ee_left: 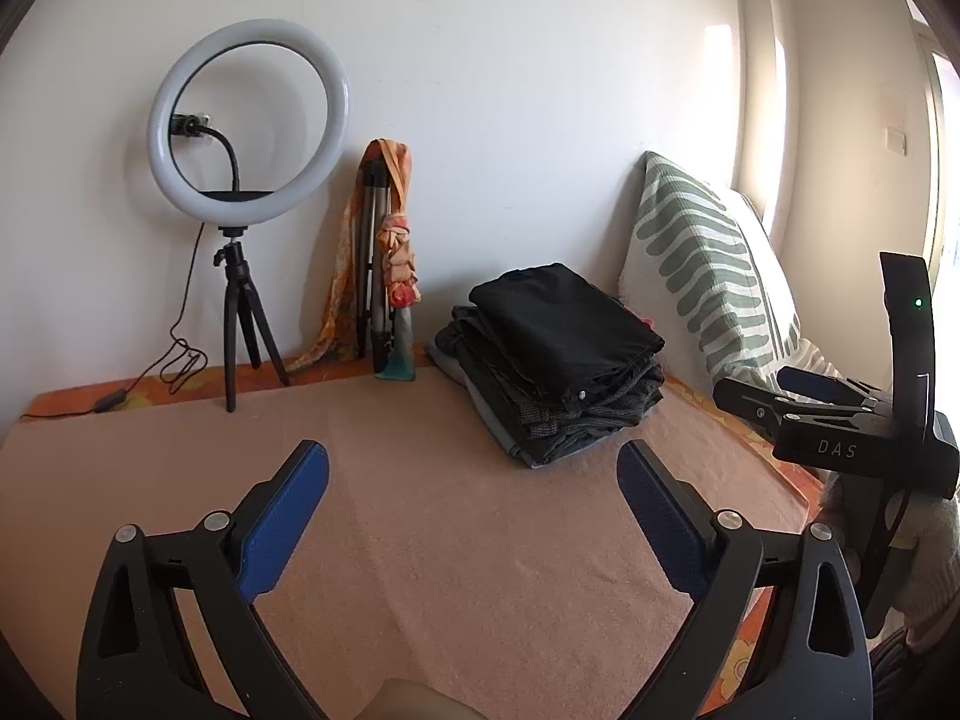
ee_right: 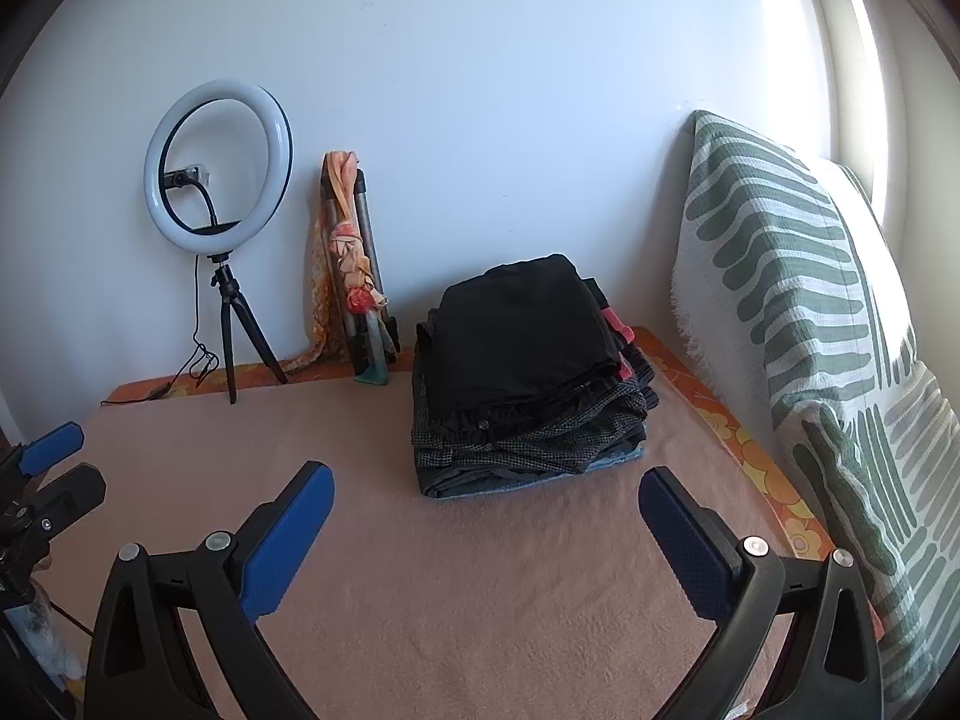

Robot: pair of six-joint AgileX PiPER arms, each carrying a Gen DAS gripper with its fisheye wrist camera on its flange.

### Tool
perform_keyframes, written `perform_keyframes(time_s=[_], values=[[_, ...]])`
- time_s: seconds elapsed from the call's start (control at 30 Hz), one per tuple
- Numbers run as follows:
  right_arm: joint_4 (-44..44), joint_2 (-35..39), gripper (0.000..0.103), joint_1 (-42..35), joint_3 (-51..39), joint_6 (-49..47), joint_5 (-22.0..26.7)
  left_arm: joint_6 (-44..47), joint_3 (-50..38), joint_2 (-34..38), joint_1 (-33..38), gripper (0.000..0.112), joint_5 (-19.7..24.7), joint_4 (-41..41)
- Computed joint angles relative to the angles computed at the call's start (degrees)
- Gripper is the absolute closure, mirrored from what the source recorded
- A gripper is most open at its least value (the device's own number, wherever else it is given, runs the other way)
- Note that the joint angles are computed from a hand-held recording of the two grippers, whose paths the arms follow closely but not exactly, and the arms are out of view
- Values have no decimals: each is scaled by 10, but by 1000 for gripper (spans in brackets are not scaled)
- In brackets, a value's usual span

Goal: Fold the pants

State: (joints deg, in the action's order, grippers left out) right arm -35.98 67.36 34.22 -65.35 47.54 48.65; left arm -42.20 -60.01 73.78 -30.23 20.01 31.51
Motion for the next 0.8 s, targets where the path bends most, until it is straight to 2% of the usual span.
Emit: perform_keyframes(time_s=[0.27, 0.4, 0.6, 0.8], values=[[-31, -4, 0, 26, 3, 33, 9, -169, 34, -22, -23, 10, 8, 175], [-54, -9, 0, 40, 8, 57, 18, -111, 32, -22, -23, 10, 12, 111], [-53, -8, 0, 39, 11, 62, 14, -128, 31, -19, -39, 10, 38, 140], [-64, -5, 0, 50, 10, 70, 18, -135, 35, -24, -43, 10, 44, 146]])
